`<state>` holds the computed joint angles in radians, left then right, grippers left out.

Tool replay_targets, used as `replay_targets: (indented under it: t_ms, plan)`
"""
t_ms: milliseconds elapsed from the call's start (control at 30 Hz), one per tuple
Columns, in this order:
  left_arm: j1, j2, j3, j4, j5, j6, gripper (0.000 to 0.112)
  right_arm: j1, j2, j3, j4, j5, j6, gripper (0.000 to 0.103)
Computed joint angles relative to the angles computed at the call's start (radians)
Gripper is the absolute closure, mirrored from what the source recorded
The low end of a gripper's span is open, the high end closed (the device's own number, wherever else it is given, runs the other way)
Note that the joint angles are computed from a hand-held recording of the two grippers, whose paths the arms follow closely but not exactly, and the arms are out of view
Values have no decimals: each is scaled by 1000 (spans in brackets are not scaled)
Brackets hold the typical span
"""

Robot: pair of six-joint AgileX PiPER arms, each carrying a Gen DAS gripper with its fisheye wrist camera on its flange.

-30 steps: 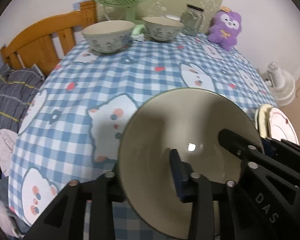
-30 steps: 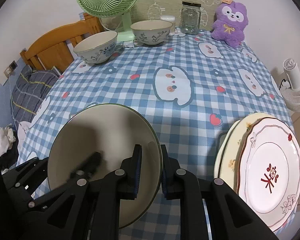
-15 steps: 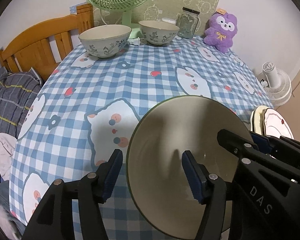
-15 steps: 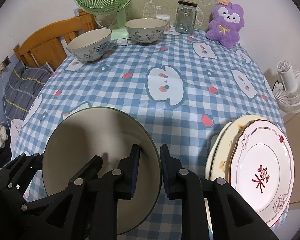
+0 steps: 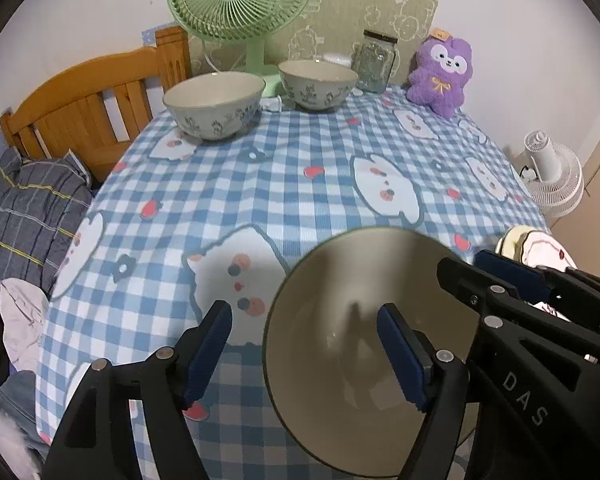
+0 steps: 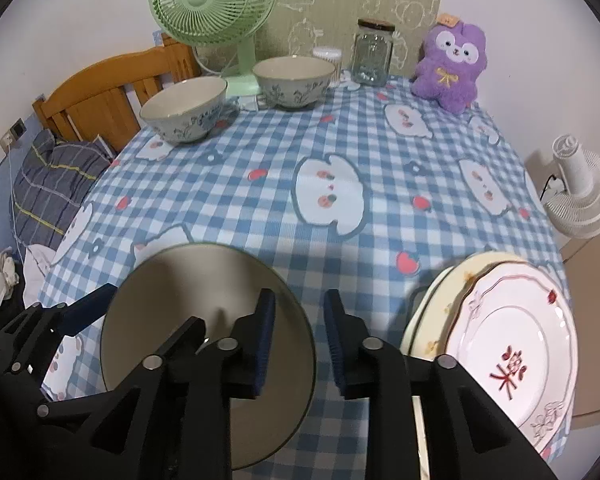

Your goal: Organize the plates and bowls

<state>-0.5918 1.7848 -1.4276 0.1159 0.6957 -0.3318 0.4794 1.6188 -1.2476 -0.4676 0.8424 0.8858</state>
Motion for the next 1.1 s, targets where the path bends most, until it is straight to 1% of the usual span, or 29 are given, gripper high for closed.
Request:
replay_targets:
  t_ms: [33,100,167,200,333,400,467,667,767,833,967,1033,1100]
  plan:
    - [3,-2,-6,2,4,0,35,3,-1,-7,-15,12,10,64]
    - [7,-8,-18,-4,13,8,32,3,-10,-16,-28,18,17,54]
    - [9,-14,-27,-1,18,7,30,1,-16,-27,-31,24,14,46]
    - [8,-16,-34,5,22,4,30,2,-19,-31,-37,28,15,45]
    - [15,-23,-68,5,42,8,28,5,-24,-70,-42,50,-5,43]
    - [17,-23,-93,12,56,5,28,9,-20,-102,-45,68,-12,39]
    - [19,-24,-114,19,68,3,27,13,-18,-124,-55,82,-14,38]
    - [31,-20,-188,26,104,12,26,19,-1,-219,-66,130,-42,38]
    - [43,-14,-229,21,115,22,25,14,8,-262,-64,139,-63,37]
    - [51,-2,-263,25,121,25,22,8,15,-293,-53,134,-88,37]
    - [62,27,-331,30,145,34,21,0,45,-360,-48,142,-123,36]
    - [72,40,-361,29,154,44,21,-9,66,-401,-33,147,-141,35]
    - [82,56,-394,28,165,51,21,-17,85,-434,-25,151,-146,29]
